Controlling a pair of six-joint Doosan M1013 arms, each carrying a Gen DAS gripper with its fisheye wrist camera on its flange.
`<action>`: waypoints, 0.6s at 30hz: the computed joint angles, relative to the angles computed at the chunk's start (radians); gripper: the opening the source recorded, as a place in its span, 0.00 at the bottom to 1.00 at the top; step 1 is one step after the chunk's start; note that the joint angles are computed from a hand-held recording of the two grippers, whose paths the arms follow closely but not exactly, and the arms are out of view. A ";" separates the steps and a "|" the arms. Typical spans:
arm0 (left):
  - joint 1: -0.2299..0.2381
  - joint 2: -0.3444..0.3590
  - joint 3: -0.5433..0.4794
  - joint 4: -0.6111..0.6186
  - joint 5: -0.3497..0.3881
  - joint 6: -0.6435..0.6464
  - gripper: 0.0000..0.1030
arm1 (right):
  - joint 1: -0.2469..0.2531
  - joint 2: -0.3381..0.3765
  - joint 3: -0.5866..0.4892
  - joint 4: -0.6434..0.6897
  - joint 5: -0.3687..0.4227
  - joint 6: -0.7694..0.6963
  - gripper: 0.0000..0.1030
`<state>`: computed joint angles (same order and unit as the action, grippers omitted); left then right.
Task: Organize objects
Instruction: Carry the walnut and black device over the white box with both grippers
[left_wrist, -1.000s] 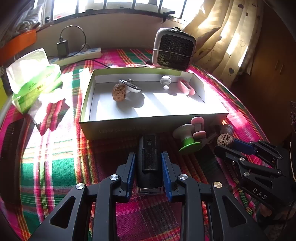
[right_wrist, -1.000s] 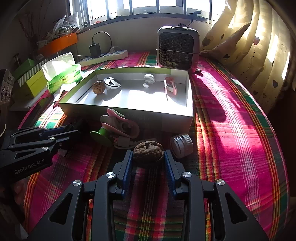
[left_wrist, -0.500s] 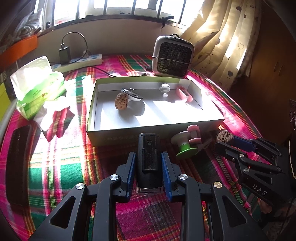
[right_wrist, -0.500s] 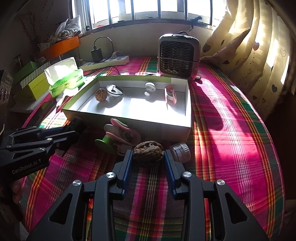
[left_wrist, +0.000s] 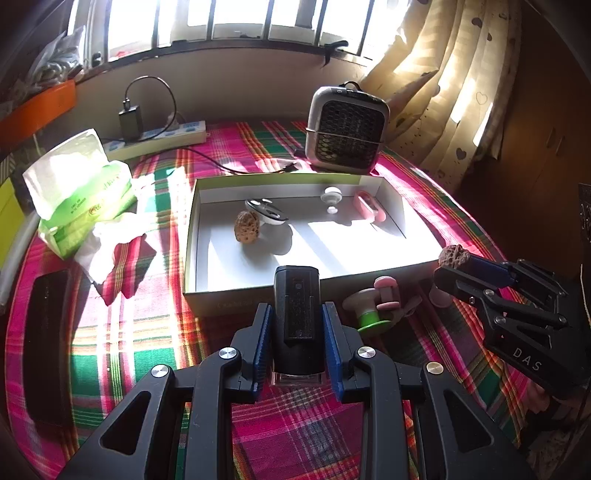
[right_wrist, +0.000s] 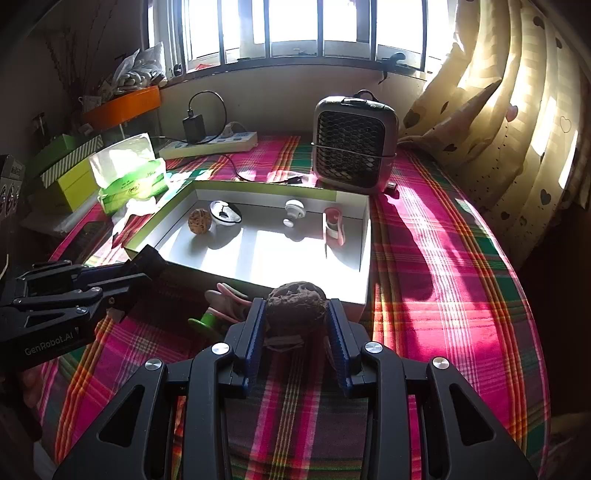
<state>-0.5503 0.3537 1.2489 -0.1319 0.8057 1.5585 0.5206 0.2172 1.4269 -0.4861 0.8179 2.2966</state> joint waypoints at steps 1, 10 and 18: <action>0.001 0.002 -0.004 -0.002 0.003 -0.001 0.24 | -0.002 0.002 -0.005 0.003 0.000 -0.008 0.33; 0.011 0.025 -0.044 -0.011 0.024 -0.007 0.24 | -0.031 0.039 -0.077 0.057 0.002 -0.093 0.33; 0.015 0.044 -0.073 -0.017 0.039 0.000 0.24 | -0.062 0.079 -0.139 0.136 -0.012 -0.176 0.33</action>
<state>-0.5349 0.3978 1.1757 -0.1484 0.8444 1.5589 0.4587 0.2961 1.2881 -0.3500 0.8056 2.1207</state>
